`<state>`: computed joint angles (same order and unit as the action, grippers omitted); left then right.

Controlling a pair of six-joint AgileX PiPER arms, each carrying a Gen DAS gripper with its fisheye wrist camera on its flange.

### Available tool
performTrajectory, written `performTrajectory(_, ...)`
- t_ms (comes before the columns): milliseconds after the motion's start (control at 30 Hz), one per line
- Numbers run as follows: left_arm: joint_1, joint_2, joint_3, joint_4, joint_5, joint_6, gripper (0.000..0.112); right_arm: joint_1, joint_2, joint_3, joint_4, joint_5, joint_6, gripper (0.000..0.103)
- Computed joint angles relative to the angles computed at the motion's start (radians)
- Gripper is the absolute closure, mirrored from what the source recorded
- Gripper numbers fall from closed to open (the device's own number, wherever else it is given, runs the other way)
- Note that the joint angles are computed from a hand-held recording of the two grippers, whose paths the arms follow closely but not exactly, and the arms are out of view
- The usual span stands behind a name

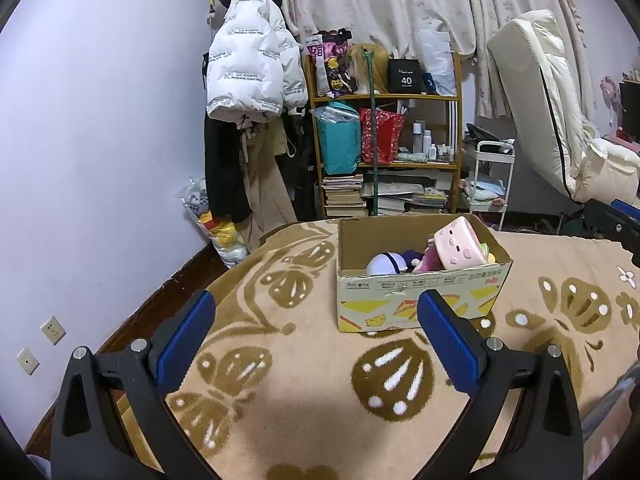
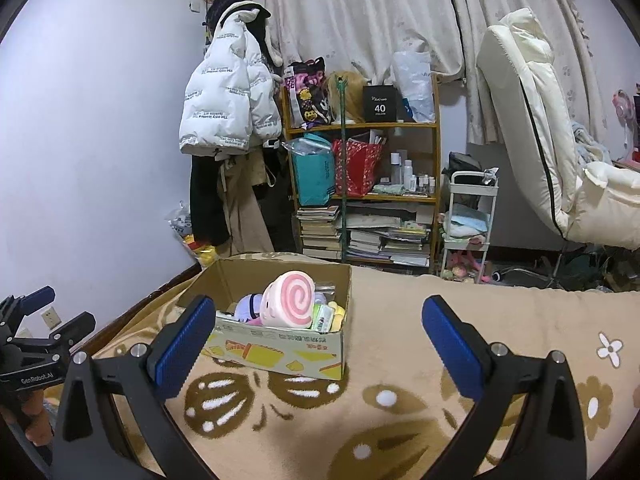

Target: Organize soft objects

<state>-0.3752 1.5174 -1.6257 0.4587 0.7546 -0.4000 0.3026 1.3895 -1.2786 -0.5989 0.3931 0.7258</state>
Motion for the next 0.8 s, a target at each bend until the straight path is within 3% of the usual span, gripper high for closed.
performTrajectory(100, 0.0, 0.012, 0.001, -0.008, -0.013, 0.003, 0.012, 0.003, 0.002, 0.006, -0.011, 0.001, 0.009, 0.0)
performTrajectory(267, -0.002, 0.049, -0.011, 0.003, -0.025, -0.019, 0.012, -0.029, 0.013, 0.019, 0.109, -0.032, -0.093, 0.0)
performTrajectory(800, -0.034, 0.113, -0.013, 0.075, -0.053, -0.065, 0.012, -0.047, 0.058, 0.011, 0.063, -0.033, -0.05, 0.0)
